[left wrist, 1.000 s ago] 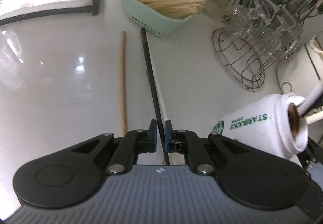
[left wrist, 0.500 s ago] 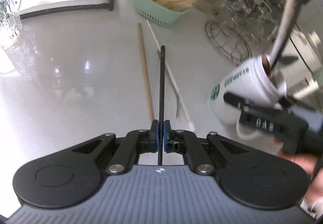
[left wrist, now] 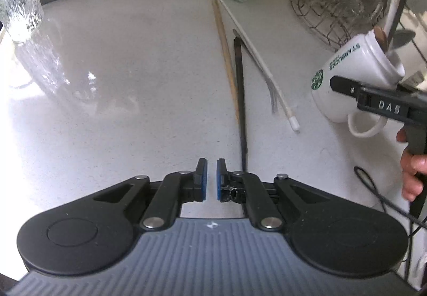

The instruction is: Organize utensils

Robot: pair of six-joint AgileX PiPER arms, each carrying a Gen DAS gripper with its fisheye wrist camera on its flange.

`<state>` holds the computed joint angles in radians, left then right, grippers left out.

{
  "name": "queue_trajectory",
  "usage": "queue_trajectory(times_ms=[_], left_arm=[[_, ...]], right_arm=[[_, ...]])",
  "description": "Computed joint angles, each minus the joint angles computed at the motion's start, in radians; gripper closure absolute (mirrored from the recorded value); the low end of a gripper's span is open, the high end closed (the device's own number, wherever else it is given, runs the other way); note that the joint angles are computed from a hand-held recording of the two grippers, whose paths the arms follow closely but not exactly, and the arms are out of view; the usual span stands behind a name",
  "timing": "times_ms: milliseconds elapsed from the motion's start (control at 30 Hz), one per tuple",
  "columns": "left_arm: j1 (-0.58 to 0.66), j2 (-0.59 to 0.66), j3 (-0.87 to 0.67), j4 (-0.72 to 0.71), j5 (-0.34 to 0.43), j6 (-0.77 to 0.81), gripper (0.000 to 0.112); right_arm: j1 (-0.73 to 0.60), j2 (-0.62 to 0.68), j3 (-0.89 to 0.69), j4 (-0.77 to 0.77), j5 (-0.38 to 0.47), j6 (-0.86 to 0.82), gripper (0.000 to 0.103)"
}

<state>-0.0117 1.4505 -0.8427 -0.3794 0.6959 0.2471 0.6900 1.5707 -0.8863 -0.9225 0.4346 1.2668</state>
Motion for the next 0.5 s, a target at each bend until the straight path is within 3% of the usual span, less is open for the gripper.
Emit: queue_trajectory(times_ms=[200,267,333,500], left_arm=[[-0.038,0.04,-0.057,0.009,0.002,-0.048,0.102],[-0.054,0.066,-0.085,0.004,-0.001,-0.066,0.085],[-0.066,0.09,-0.107,-0.02,-0.011,-0.06,0.076],[-0.11,0.137,-0.148,-0.037,-0.072,-0.068,0.075]], right_arm=[[0.004,-0.002,0.009,-0.025,-0.001,0.023,0.012],[0.007,-0.002,0.011,-0.031,0.001,0.023,0.012],[0.007,-0.004,0.015,-0.038,-0.002,0.024,0.012],[0.004,-0.01,0.027,-0.05,-0.018,0.037,0.012]])
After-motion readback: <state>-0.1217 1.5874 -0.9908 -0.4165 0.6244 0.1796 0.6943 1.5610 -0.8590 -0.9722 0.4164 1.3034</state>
